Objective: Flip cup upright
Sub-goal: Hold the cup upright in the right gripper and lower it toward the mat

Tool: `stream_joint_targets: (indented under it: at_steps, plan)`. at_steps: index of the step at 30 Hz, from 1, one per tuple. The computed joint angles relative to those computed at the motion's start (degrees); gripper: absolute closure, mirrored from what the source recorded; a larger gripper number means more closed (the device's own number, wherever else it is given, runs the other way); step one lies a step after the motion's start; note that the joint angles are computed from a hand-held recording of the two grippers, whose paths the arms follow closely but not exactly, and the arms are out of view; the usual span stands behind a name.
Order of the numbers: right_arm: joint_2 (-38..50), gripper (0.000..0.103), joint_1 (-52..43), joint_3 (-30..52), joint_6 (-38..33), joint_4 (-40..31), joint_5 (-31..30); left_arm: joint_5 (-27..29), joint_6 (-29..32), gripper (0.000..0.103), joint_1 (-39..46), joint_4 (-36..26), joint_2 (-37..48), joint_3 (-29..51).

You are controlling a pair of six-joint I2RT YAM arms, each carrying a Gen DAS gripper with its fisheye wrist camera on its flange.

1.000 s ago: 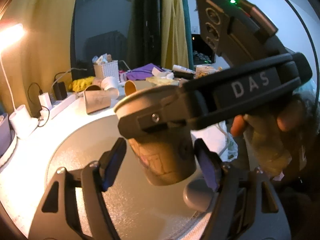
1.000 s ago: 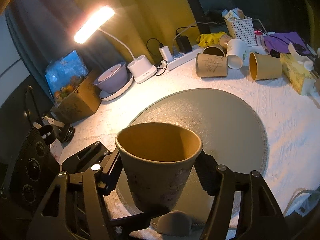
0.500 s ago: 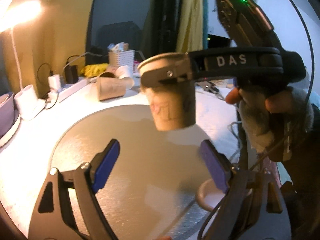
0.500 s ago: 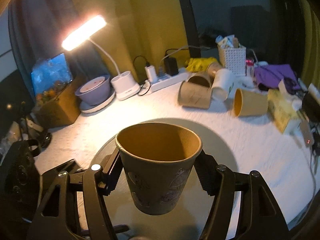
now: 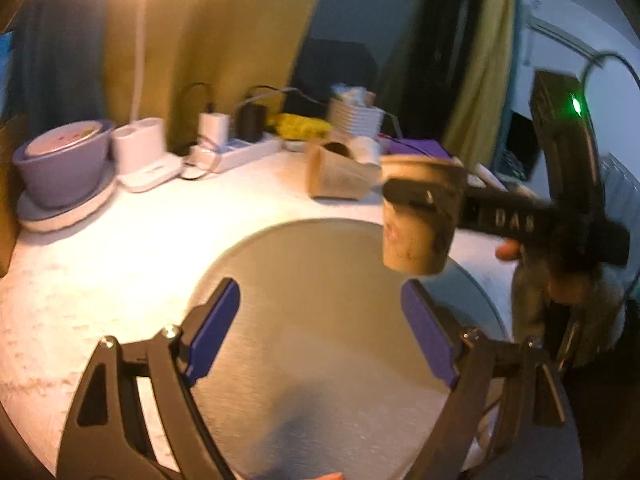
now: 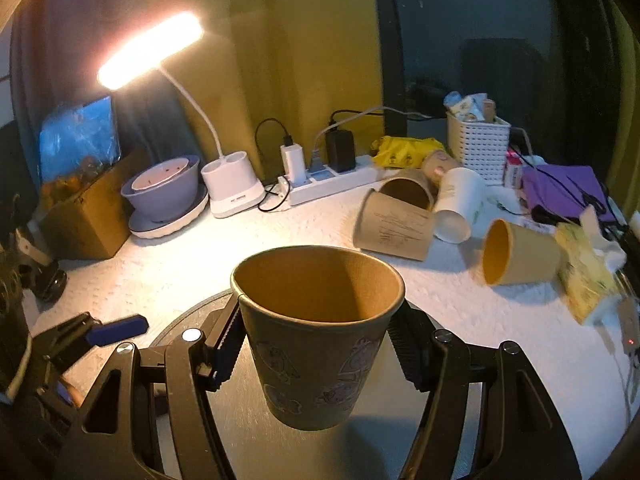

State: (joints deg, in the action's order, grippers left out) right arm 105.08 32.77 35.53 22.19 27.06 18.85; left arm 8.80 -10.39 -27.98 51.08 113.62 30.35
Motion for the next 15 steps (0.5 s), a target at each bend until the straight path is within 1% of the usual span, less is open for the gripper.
stream_joint_targets:
  at_steps: [5, 8, 11, 15]
  plan:
    - [6.8, 0.035, 0.4, 5.9, -1.9, -0.1, -1.2, -0.2, -3.1, 0.019, 3.8, -1.6, 0.8, 1.5]
    - [9.8, 0.035, 1.3, 8.7, -3.2, -0.3, -0.4, 0.2, -4.7, 0.019, 5.4, -2.7, 1.3, 1.9]
    - [11.3, 0.035, 1.9, 10.1, -4.2, -0.1, 0.1, 0.1, -5.2, 0.019, 5.9, -3.4, 1.7, 2.3]
    - [12.1, 0.034, 2.3, 10.6, -4.2, -1.5, 0.9, -0.2, -5.2, 0.019, 5.7, -4.0, 1.9, 2.7]
